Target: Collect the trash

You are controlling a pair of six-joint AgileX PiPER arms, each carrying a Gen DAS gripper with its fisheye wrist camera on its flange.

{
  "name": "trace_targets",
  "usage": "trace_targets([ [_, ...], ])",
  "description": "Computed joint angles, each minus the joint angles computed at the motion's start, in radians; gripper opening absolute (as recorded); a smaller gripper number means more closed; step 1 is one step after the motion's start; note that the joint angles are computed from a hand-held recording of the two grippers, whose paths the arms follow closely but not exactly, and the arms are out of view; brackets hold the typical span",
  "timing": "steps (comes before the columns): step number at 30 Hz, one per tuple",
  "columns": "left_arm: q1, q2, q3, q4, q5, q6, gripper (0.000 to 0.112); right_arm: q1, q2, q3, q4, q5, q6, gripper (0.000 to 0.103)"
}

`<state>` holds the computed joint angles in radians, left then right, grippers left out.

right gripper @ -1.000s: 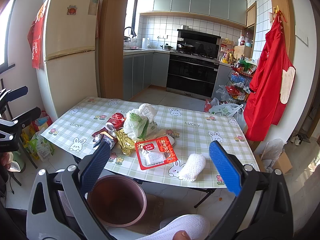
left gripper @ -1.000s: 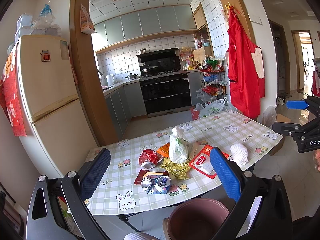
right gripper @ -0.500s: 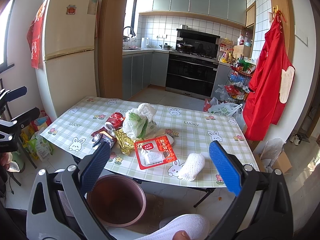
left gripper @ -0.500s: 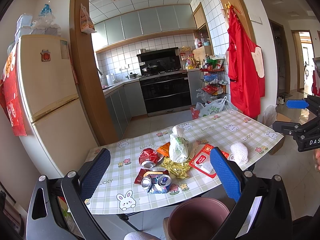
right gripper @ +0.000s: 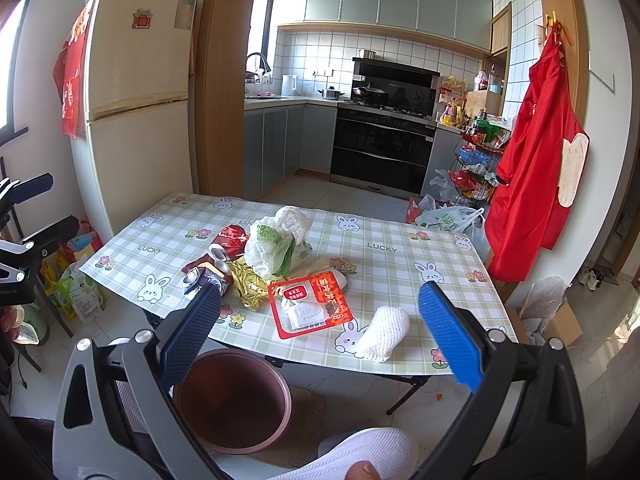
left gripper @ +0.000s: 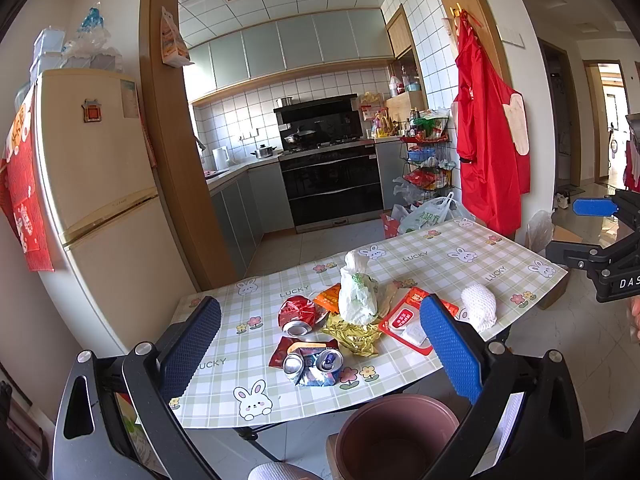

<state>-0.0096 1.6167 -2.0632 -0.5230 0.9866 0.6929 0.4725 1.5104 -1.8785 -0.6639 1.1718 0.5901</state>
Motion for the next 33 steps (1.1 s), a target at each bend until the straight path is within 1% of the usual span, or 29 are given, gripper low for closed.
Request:
trace_targets([
  [3, 0.000, 0.000, -0.001, 0.001, 0.000, -0.001, 0.098, 0.004, 0.004, -0.007, -0.003, 0.005, 0.000, 0.097],
  [4, 0.000, 0.000, -0.001, 0.001, 0.000, -0.001, 0.098, -0.010, -0.008, 0.017, 0.004, -0.012, -0.001, 0.097],
  [6, 0.000, 0.001, -0.003, 0.002, 0.002, -0.004, 0.098, -0.010, -0.009, 0.019, 0.004, -0.013, 0.000, 0.097],
  [30, 0.001, 0.003, -0.007, 0.001, 0.007, -0.004, 0.098, -0.011, -0.006, 0.013, 0.009, -0.008, -0.004, 0.097],
  [31, 0.007, -0.007, 0.034, -0.018, -0.013, 0.020, 0.098, -0.019, -0.013, 0.018, 0.015, -0.009, -0.010, 0.097],
  [33, 0.012, -0.012, 0.051, -0.030, -0.019, 0.029, 0.098, -0.033, -0.034, 0.041, 0.027, -0.018, -0.015, 0.097],
])
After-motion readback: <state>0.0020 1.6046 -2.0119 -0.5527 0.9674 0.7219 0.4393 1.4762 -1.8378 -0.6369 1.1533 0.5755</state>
